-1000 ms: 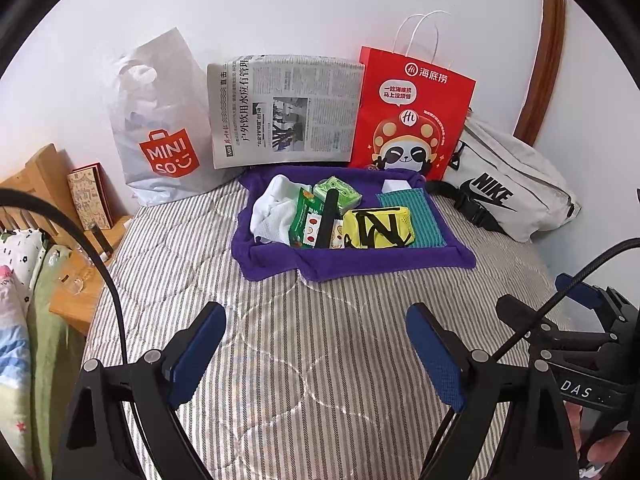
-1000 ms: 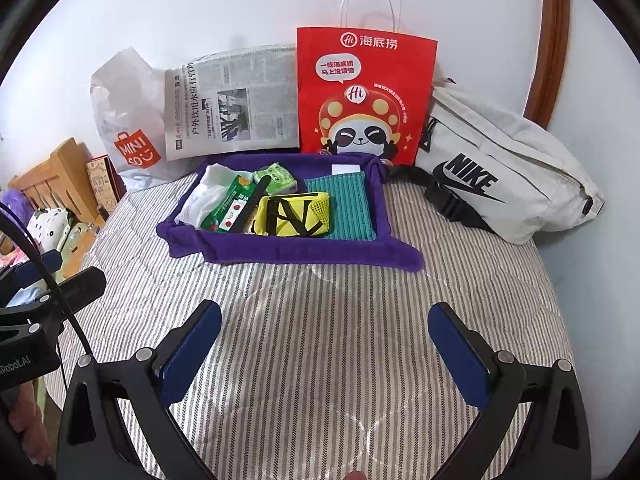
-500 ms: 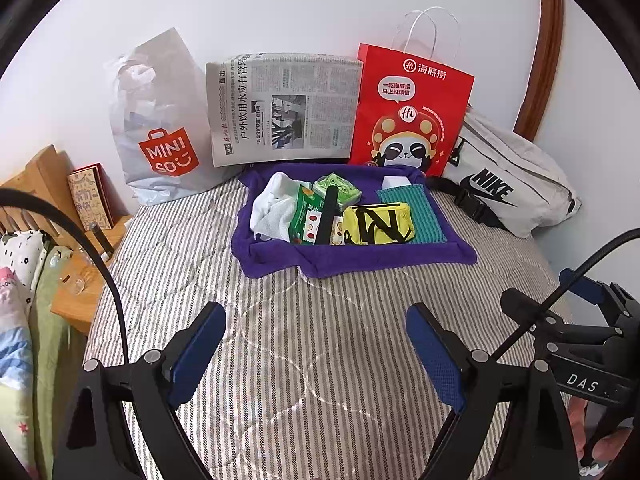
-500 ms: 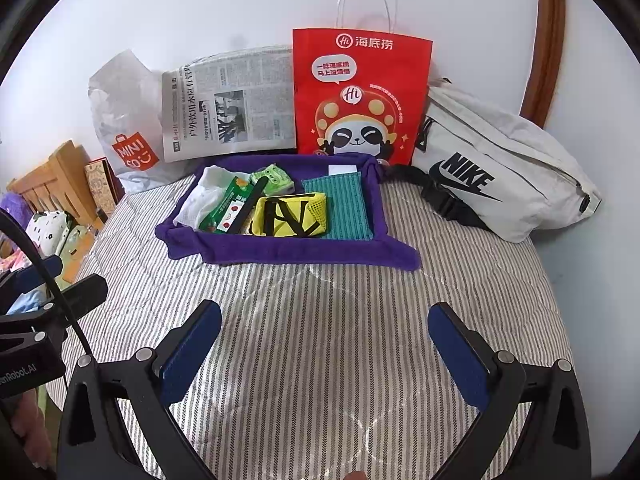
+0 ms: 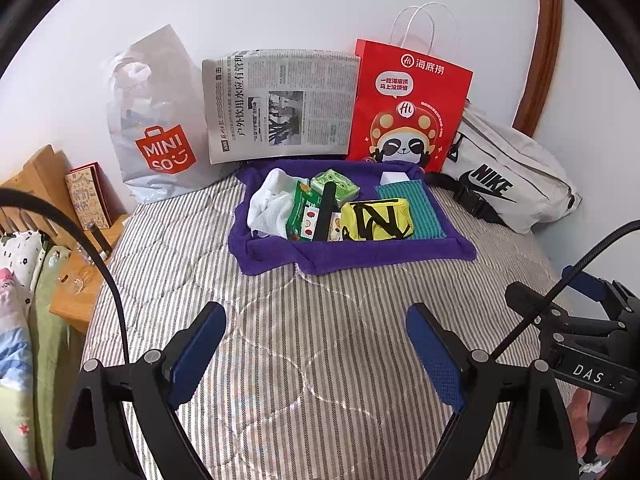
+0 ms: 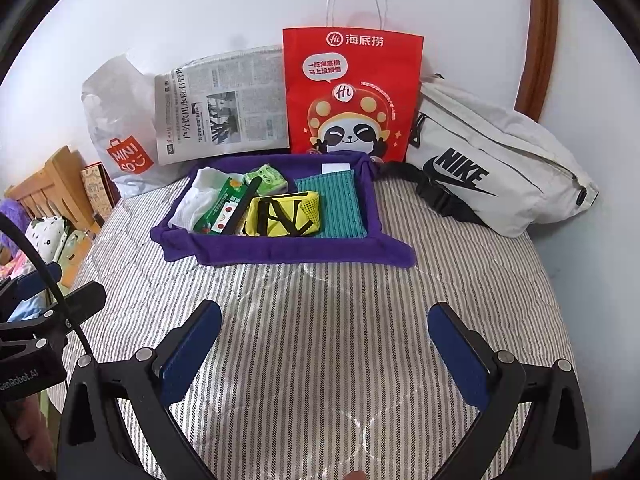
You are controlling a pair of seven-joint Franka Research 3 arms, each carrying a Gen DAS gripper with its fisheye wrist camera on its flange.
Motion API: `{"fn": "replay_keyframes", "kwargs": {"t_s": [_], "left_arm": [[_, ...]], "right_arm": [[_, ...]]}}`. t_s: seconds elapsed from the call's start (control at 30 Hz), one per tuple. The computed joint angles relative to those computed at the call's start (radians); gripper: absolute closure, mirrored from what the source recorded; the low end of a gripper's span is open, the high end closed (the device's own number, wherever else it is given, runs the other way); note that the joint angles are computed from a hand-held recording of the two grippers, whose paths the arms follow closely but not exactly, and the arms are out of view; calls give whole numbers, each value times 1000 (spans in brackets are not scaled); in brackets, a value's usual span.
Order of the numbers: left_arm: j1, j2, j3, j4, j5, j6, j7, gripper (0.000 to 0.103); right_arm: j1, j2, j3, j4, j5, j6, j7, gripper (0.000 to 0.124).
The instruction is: Organize soft objects
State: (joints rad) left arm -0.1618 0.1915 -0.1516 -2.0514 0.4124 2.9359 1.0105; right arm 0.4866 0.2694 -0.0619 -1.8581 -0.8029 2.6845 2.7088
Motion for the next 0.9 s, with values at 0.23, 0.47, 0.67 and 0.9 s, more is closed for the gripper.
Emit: {"fn": "replay_keyframes", "kwargs": {"t_s": [0.23,0.47,0.67,0.9], "left_arm": [[1,0,2,-3,-2,7,3,12],[-1,0,4,-3,2,7,0,12],[1,0,2,-3,1,7,1,12],[2,-1,5,-5,5,8,-1,12]], "right_arm": [[1,0,-2,0,-3,3,0,22],[1,-1,-1,-2,-7,3,2,22],[0,-4,0,-4,-6,2,0,22],[0,-2,2,-1,-3,0,-3,22]]}}
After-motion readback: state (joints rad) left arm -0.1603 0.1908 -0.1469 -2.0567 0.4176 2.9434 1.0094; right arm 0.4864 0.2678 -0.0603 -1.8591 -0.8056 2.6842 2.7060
